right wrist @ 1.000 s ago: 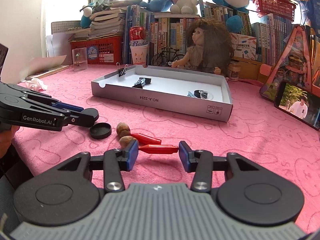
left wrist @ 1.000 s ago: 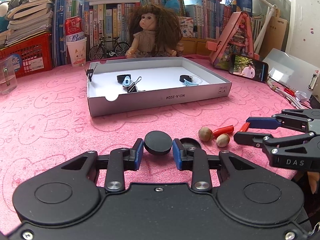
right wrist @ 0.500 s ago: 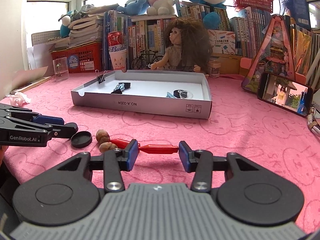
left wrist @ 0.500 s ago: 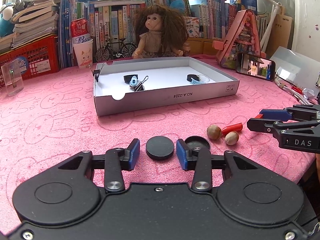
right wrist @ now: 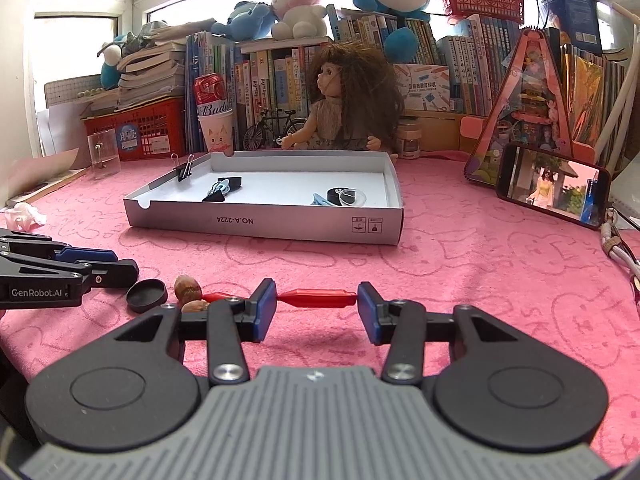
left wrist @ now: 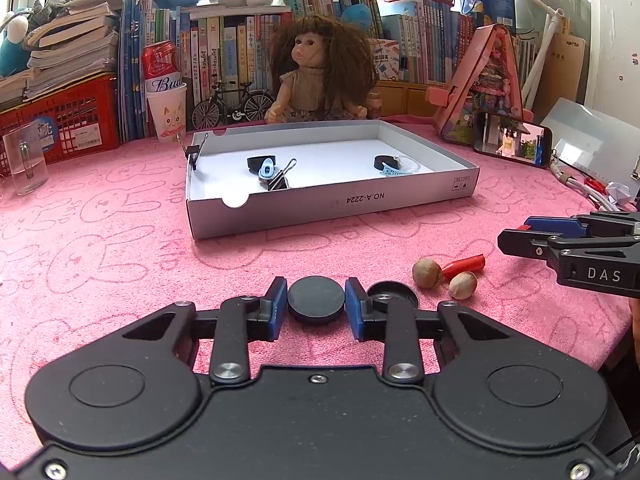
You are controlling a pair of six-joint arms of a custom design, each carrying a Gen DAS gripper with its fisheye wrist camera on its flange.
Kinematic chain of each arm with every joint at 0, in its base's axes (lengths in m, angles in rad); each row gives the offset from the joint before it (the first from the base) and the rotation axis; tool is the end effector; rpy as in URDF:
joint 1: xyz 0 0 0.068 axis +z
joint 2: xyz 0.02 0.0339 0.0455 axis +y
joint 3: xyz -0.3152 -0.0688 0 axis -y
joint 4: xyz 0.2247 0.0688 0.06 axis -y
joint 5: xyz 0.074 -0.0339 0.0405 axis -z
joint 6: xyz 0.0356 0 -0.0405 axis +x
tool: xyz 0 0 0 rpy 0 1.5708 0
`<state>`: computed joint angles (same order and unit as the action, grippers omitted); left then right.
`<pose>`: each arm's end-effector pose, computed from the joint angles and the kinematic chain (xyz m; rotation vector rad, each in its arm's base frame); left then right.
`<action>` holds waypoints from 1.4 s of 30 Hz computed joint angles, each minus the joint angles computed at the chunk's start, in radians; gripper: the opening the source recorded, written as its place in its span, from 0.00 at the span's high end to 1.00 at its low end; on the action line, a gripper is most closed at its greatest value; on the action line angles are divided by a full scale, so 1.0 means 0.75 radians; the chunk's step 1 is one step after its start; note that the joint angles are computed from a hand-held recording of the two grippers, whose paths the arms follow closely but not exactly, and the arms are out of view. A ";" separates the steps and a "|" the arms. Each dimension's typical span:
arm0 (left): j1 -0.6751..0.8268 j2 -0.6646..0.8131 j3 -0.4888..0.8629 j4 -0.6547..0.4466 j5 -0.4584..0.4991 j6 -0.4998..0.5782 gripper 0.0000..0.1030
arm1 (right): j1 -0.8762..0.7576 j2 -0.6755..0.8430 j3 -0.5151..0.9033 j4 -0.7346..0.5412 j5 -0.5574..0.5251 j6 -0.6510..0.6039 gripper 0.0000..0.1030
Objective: Organize rigid objects
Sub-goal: 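Grasp a second black round cap with the left tool while the right tool grasps the red marker, then carry the black cap into the box with the left tool while the right tool carries the red marker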
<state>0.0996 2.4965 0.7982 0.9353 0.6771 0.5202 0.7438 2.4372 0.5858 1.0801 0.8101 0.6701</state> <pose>0.3767 0.0152 0.0022 0.7646 2.0334 -0.4404 0.2576 0.2019 0.0164 0.2942 2.0528 -0.1053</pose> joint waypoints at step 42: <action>-0.127 -0.042 0.375 -0.222 -0.127 -0.298 0.71 | -0.266 -0.072 0.194 -0.118 -0.135 -0.056 0.51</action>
<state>0.0040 2.4652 1.0791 0.7689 0.5815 0.2969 0.5440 2.3831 0.7311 0.9915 0.7089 0.6284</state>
